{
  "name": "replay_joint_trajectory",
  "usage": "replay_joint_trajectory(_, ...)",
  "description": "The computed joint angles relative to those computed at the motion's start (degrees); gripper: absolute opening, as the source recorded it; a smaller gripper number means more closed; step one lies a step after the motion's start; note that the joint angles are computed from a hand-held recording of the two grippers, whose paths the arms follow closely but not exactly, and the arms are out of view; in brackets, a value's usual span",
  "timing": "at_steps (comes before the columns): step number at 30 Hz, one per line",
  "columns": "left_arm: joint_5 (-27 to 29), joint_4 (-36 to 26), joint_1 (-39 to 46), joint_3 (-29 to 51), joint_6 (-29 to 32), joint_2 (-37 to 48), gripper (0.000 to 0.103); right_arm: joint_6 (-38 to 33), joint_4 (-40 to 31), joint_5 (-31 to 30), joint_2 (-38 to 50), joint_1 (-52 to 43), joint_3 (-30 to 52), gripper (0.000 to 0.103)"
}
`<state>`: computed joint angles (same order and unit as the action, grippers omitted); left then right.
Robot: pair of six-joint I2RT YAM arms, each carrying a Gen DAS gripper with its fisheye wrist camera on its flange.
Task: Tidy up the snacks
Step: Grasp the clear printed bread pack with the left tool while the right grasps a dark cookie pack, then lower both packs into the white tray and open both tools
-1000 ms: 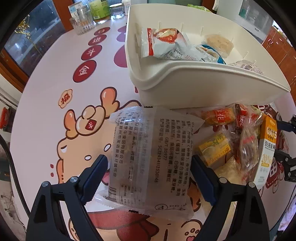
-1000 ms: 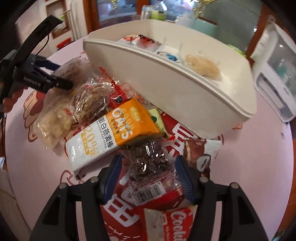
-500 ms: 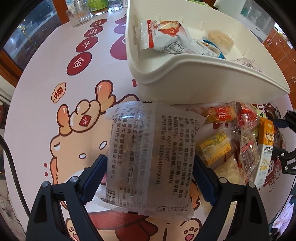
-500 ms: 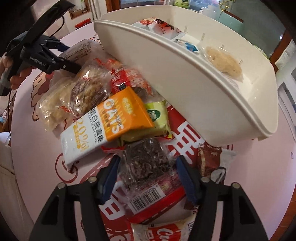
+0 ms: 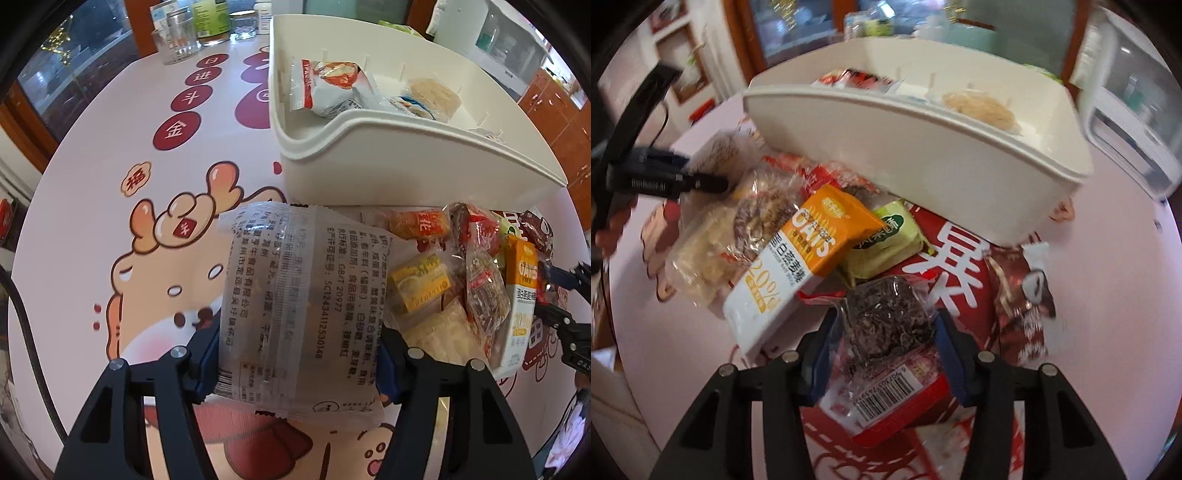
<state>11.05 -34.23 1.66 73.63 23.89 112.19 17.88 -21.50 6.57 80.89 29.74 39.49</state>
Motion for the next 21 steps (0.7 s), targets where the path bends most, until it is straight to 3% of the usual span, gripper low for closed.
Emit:
replay_joint_trajectory(7,0.9,0.6,1.1,-6.0,-0.1,-8.6,0.065,13.0,-4.5,8.9,-10.5,7.8,-2.2,0.051)
replay_joint_trajectory(12,2.9,0.5,0.1,-8.2,-0.2,-17.3,0.065,22.2,-10.7,16.3,-13.9,15.8,1.8,0.051)
replay_joint_trajectory(21,7.2,-4.6,-3.9,3.2,-4.8,-23.1,0.065,25.1,-18.0,24.1,-9.8,18.6,17.7,0.051)
